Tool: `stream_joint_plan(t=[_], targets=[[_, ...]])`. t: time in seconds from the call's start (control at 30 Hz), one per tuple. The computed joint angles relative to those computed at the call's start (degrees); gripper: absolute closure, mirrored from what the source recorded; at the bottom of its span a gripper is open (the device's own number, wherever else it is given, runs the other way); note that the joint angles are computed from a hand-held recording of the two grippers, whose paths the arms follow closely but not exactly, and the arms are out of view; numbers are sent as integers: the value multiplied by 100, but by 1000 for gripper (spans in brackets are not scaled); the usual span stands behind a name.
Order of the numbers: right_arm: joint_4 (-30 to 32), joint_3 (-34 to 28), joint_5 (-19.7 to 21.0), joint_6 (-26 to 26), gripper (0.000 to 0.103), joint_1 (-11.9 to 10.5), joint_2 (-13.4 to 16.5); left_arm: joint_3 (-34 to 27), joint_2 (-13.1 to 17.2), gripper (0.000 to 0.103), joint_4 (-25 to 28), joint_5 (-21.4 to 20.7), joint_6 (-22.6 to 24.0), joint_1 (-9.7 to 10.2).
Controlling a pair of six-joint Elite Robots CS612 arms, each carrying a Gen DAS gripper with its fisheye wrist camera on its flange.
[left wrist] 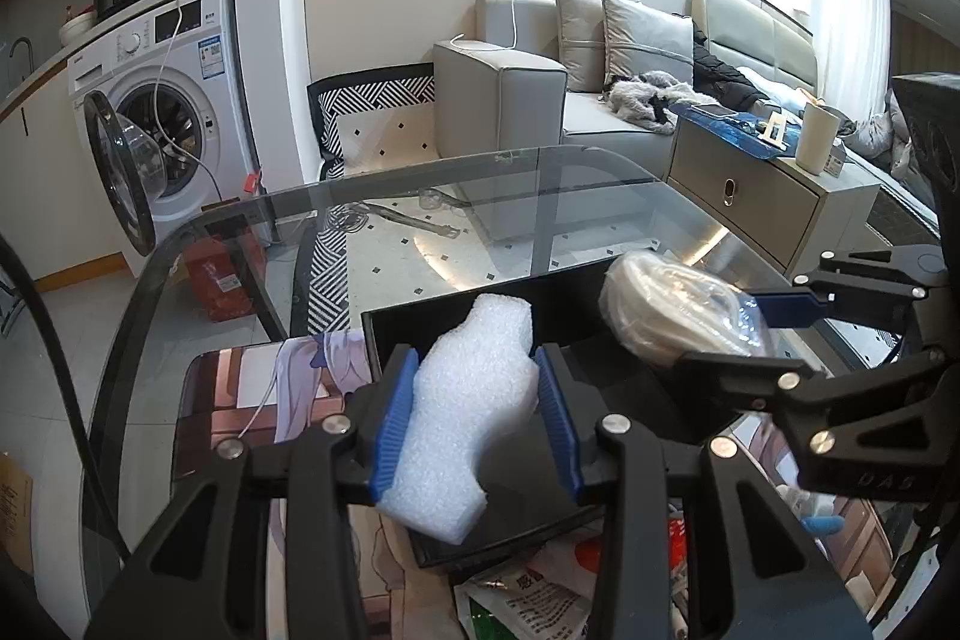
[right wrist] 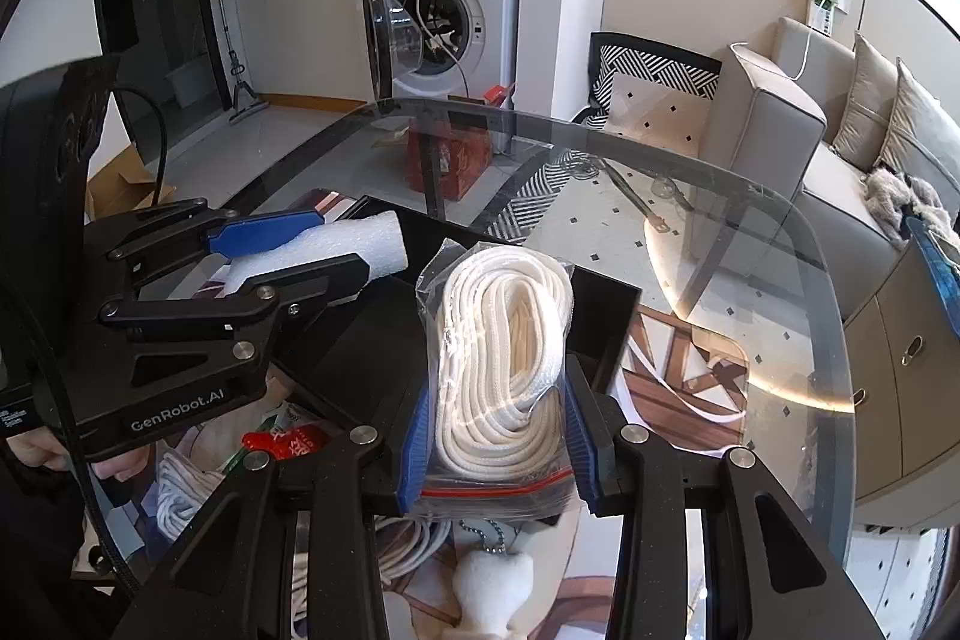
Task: Organize soft objects
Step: 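Lower the foam into the black box with the left gripper while the right gripper drops the bagged rope in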
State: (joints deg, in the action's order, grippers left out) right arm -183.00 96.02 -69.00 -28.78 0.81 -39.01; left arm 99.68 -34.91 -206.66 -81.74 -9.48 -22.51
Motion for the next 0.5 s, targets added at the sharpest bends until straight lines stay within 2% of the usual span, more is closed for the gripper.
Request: stream_joint_plan(t=[0.5], targets=[[332,-265,-219,-113,64,94,105,-139,57,63,48,-227,85,37]])
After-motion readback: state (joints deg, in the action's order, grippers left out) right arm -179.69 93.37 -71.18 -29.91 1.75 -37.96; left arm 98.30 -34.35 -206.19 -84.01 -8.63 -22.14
